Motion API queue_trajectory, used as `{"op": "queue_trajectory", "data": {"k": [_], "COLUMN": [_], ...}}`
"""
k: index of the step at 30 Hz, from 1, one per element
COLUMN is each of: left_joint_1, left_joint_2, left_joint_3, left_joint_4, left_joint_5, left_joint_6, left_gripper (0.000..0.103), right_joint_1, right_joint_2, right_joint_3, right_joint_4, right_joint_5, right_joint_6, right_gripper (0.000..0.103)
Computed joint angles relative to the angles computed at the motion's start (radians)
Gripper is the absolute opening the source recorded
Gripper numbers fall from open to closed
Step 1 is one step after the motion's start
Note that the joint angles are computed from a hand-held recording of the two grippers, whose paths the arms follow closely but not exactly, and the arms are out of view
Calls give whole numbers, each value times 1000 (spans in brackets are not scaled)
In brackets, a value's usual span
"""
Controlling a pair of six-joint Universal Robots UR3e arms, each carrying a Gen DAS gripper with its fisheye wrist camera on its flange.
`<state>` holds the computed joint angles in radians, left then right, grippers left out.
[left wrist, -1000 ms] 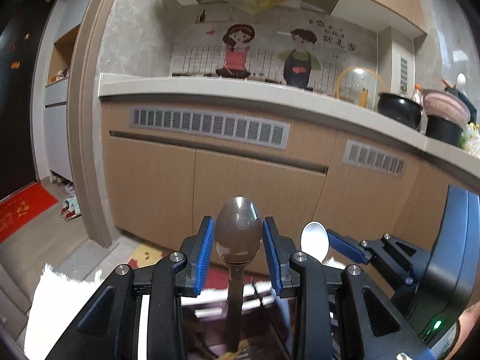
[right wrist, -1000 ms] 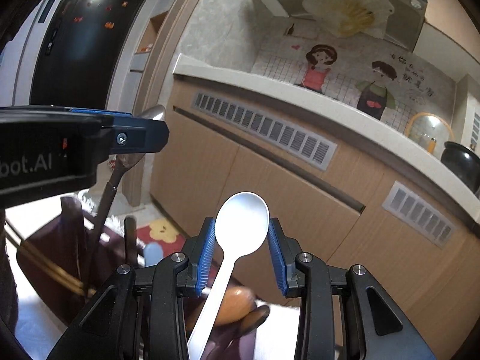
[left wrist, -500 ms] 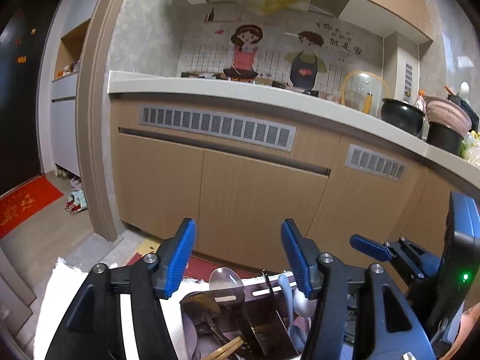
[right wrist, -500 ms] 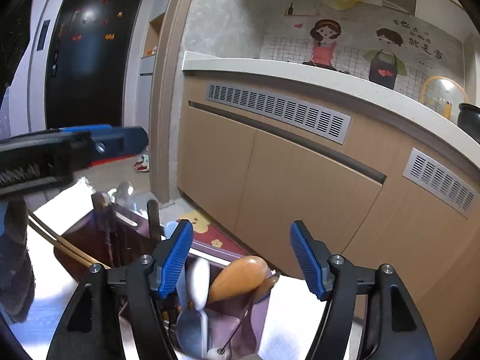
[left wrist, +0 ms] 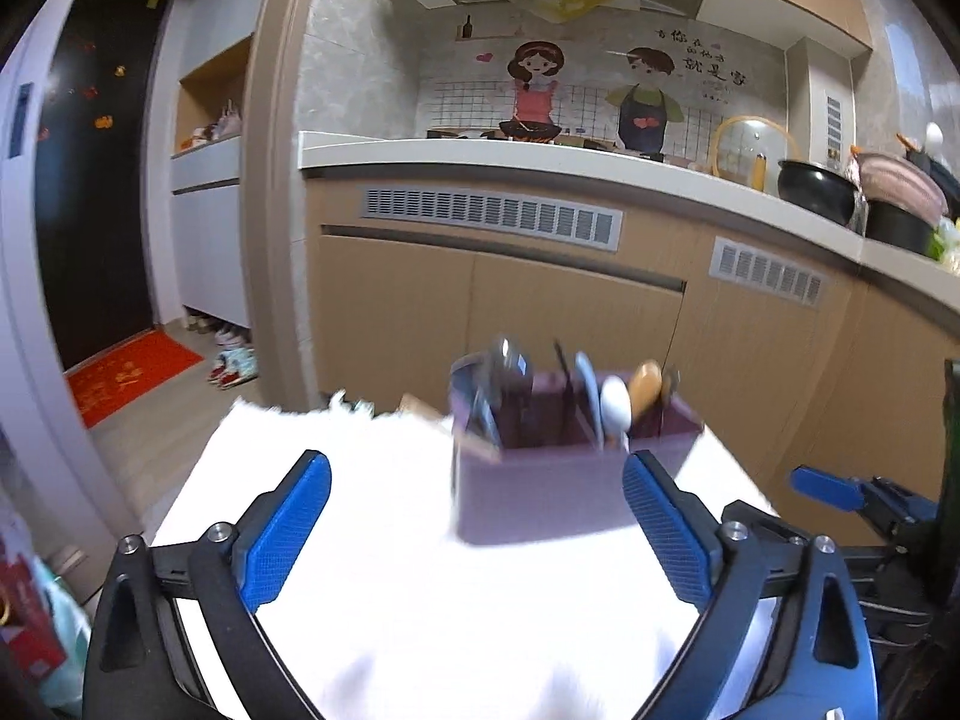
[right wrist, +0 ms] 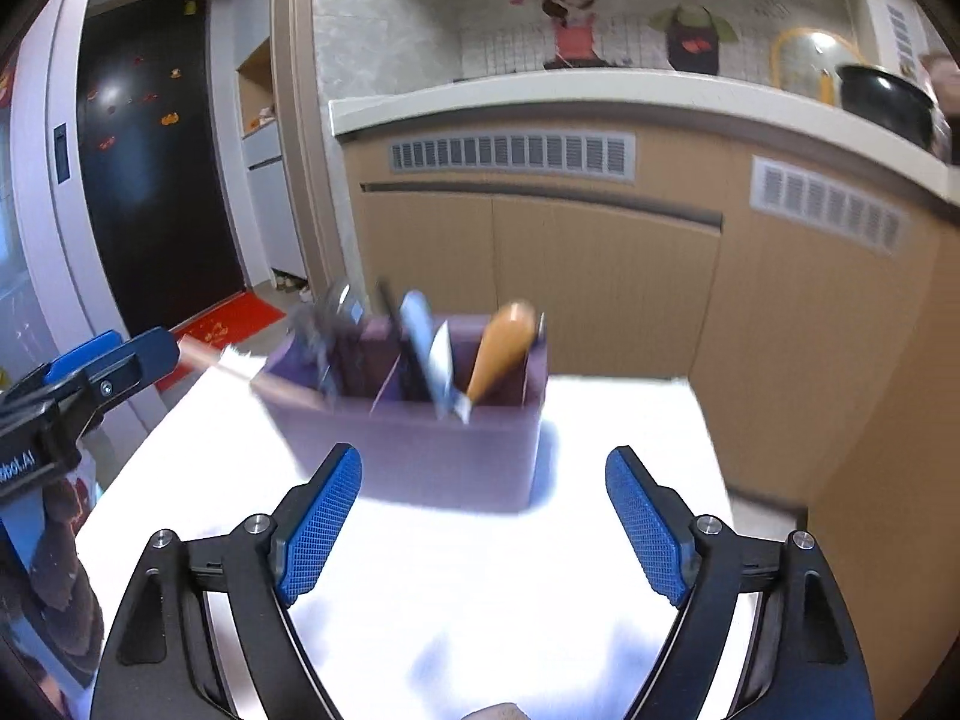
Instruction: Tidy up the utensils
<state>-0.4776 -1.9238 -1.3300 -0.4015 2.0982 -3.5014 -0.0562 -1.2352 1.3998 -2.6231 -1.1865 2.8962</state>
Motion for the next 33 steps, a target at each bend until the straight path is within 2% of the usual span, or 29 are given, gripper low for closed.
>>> {"op": "queue_trajectory", "data": {"k": [4, 6, 10, 12, 17, 21, 33], "left_joint_1": [-112, -167, -243, -269, -281, -297, -303], "left_joint_2": [64, 86, 88, 81, 102, 107, 116], "left_joint_3": [-156, -212, -248, -244, -263, -252, -245], "left_joint_4": [44, 41, -32, -118, -173, -206, -193], "left_joint_5": [156, 219, 294, 317, 280, 308, 315], "left_joint_6": [-51, -89, -184, -242, -293, -326, -328], "left_gripper": [102, 102, 103, 103, 103, 103, 103], "right_joint_1": [-18, -40, -66, -75, -105, -118, -122], "right_joint_2": [-212, -310, -442, -487, -556, -566, -586], "right_joint_3": [310, 442, 634, 702, 757, 758, 770], "right_joint_4": [-112, -151, -238, -280, -249, -221, -215], "right_joint_5": [-17, -12, 0, -3, 10, 17, 25], "right_joint_6": [-5, 9, 9, 4, -24, -26, -43], "right_gripper": [87, 95, 95, 95, 95, 95, 95]}}
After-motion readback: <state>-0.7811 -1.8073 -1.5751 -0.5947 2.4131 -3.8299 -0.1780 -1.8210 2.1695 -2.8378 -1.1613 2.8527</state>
